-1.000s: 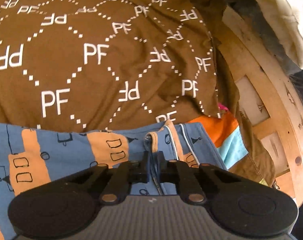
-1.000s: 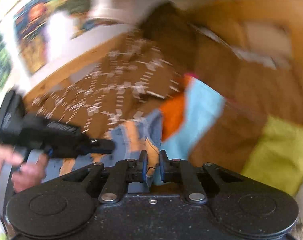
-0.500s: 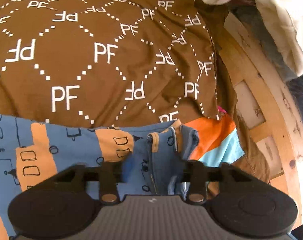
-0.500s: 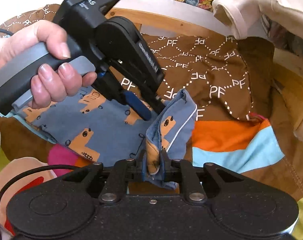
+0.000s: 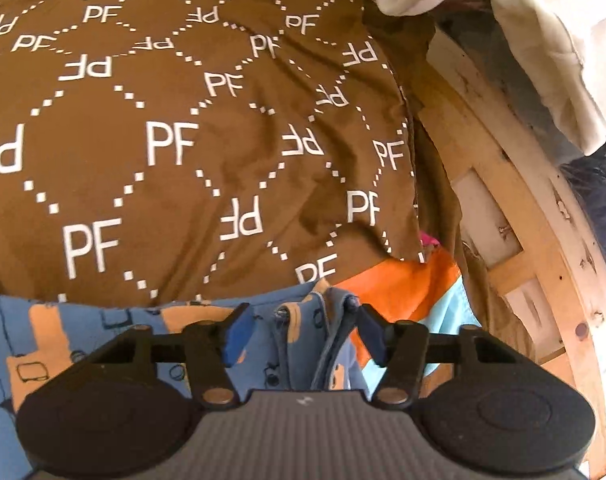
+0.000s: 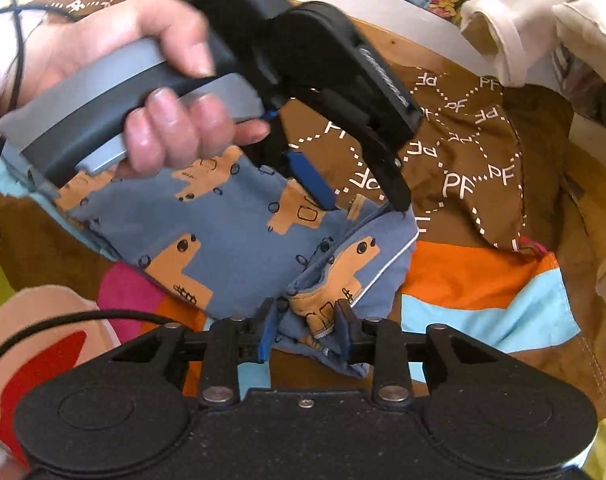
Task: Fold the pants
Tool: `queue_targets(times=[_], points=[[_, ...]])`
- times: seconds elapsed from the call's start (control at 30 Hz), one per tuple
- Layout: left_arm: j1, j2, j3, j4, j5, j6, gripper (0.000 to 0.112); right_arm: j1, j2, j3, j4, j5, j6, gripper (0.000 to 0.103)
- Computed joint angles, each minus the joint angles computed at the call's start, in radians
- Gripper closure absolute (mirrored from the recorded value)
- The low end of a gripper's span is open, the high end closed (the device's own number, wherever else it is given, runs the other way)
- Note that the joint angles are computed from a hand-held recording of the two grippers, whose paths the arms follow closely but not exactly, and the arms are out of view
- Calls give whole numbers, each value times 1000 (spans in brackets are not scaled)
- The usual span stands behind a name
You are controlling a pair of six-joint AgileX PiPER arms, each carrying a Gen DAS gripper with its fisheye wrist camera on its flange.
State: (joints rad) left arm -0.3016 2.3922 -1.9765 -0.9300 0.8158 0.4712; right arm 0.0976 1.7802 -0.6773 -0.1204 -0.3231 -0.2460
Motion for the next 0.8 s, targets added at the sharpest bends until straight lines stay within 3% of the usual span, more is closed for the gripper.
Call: queue_targets(times=[0.1,0.17,0.3,0.37,0.43,0.6,0.8], points=[[-6,10,-22,15,14,-16,63,6,3,5,37,-9,-47,72],[-17,6,-21,49,0,-38,70,2,3,12,40,-23,-52,80],[-13,-18,27,14,-21,-4,71,-21,-13,39,-8,-55,0,87],[-8,-31,54,-2,-31,3,68,-39,-30,56,-61,-68,59,88],[4,-30,60,-19,-11,6,55,-63,-44,67,-134,-73,124,88],[25,-16,65,-58,19,-3,54,-88,-43,70,-210,-65,193,87],[22,-5,62,-37,22,-21,54,-85,-42,55,-263,-50,240,75]])
